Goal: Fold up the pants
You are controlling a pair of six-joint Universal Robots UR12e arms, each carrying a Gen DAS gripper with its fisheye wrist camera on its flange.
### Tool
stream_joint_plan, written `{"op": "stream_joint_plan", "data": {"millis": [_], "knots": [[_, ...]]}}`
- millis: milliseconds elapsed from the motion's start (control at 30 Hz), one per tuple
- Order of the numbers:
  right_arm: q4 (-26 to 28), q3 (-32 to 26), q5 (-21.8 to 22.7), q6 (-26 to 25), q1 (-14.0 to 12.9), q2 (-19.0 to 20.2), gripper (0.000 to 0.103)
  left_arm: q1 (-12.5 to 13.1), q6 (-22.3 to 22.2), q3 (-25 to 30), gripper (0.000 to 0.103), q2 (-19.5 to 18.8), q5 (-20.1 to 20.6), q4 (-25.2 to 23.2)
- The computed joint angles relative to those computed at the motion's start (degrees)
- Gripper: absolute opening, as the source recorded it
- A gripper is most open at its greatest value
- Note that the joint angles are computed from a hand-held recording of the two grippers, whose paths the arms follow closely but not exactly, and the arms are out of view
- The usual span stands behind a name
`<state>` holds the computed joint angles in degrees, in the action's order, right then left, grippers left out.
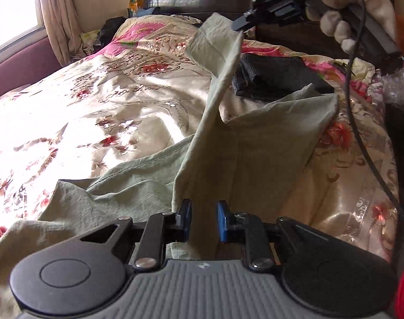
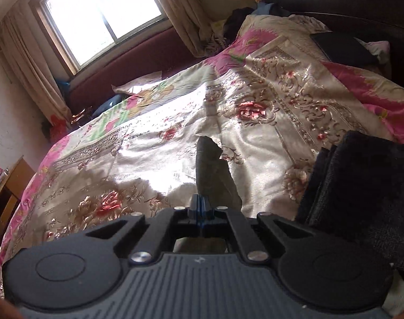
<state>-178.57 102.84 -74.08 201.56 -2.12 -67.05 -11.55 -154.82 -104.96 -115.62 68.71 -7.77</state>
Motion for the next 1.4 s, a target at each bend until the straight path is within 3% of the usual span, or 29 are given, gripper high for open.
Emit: {"op": "stream_joint_plan", "data": {"millis": [133, 300, 467, 700, 767, 800, 833, 900, 1033, 1100, 1200, 1300, 1367, 1400], "knots": [[-5.14, 8.09, -2.22, 5.41, -2.34, -3.5, 0.001, -1.54, 3.27, 0.4, 0.036, 0.06, 0.67, -1.43], [-4.32, 13.75, -4.29, 12.3, -4.61, -3.98, 0.002, -3.42, 7.42, 1.54, 0.036, -0.16, 1.86, -4.12], [-7.95, 17.09, -1.08, 19.24, -7.05, -3.23, 0.009, -4.6, 9.67, 2.6, 0.036, -0.37, 2.5, -6.21], [-12.82, 16.63, 1.81, 18.85, -7.78, -1.87, 0.012, -5.69, 10.65, 3.59, 0.037, -0.8, 3.19, -7.35], [-11.0, 15.31, 0.35, 16.96, -7.29, -1.34, 0.03, -5.83, 10.84, 3.56, 0.037, -0.8, 3.05, -7.25], [-9.92, 14.53, 0.62, 16.57, -7.27, -0.86, 0.033, -5.91, 10.96, 3.58, 0.037, -0.81, 3.01, -7.24], [-9.59, 14.1, 0.91, 17.5, -7.28, -0.45, 0.032, -6.0, 11.15, 3.6, 0.037, -0.82, 3.1, -7.2], [-13.03, 14.38, 1.16, 20.16, -7.35, 0.02, 0.002, -6.24, 11.86, 3.44, 0.037, -0.79, 3.68, -6.47], [-23.61, 17.23, -4.28, 23.07, -6.96, -0.92, 0.003, -6.08, 12.23, 3.26, 0.037, -0.59, 2.82, -6.13], [-21.52, 18.11, -7.33, 21.61, -6.63, -1.83, 0.009, -6.03, 12.22, 3.39, 0.037, -0.78, 2.62, -6.29], [-14.89, 18.92, -5.93, 21.63, -7.32, -3.05, 0.01, -6.12, 11.81, 3.6, 0.037, -1.06, 2.98, -6.49], [-16.31, 20.9, -5.88, 24.61, -7.89, -3.88, 0.012, -5.91, 11.55, 3.31, 0.037, -0.86, 2.46, -6.6], [-16.89, 21.73, -6.07, 25.09, -8.08, -4.32, 0.026, -5.87, 11.76, 3.17, 0.037, -0.83, 2.59, -6.63], [-17.13, 21.92, -5.71, 25.12, -8.22, -4.32, 0.028, -5.85, 11.81, 3.17, 0.037, -0.85, 2.66, -6.82]]}}
